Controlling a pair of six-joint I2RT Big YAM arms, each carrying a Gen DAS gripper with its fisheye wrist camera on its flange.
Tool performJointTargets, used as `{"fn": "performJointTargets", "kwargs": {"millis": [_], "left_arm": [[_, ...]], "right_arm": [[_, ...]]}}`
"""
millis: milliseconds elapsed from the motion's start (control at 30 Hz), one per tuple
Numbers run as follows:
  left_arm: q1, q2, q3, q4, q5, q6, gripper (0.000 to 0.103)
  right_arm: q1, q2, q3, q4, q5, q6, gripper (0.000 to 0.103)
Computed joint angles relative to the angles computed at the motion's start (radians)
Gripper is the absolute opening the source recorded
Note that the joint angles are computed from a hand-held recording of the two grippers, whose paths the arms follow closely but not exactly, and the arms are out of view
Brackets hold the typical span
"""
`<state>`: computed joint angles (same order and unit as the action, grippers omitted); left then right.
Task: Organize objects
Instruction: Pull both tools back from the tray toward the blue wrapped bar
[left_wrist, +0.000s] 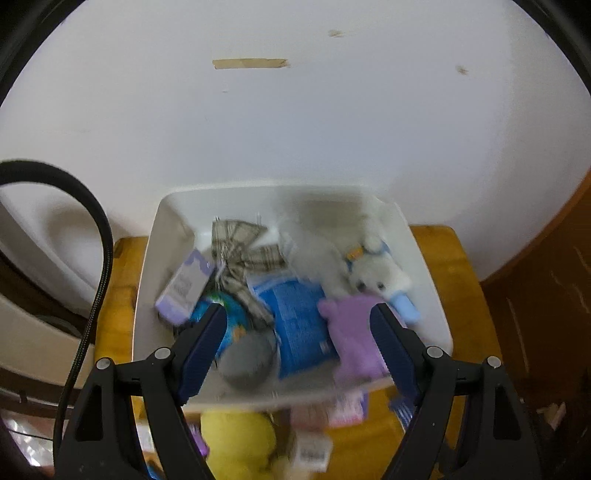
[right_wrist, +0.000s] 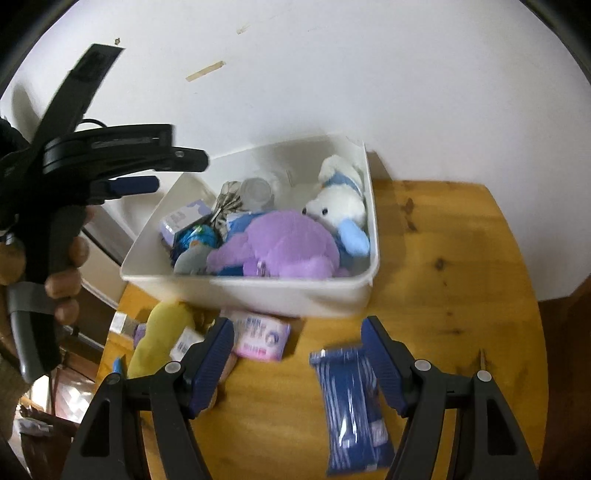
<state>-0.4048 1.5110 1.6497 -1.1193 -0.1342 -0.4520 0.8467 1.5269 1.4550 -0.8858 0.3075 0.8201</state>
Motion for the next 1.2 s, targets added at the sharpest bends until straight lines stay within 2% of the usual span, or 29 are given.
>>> {"fn": "performJointTargets", "kwargs": {"millis": [167,333,567,867,967,1200], "left_arm": [[-0.036,-0.097,-0.047,-0.024,0.026,-0.013,0.083],[-0.078,-0.173,-0.074,-0.038,0.028,-0.023,0.083],[-0.139,-0.283,-0.105,-0.027,-0.008,-0.043,0.083],[-0.217,-0.392,-0.141,-0.067,-0.091,-0.111,0.083],[-0.238,-0.417,-0.173,-0.085,-0.117,-0.148,0.083],[-0.264,-0.48,-0.285,-0.072,-0.147,-0.227,0.083]], "right_arm": [[0.058,-0.06,-0.027,-0.019,0.07,0.033,0.072],[0.115,-0.101,-0.002,-0.057,0.157,0.05,0.072],[0.201,-0.124,0.066,-0.125,0.288,0.046,0.072],[0.313,-0.155,0.107,-0.193,0.443,0.063,0.077],[0.336,-0.162,0.112,-0.219,0.476,0.076,0.077],[0.353,-0.189,0.089,-0.256,0.508,0.113,0.077]]}}
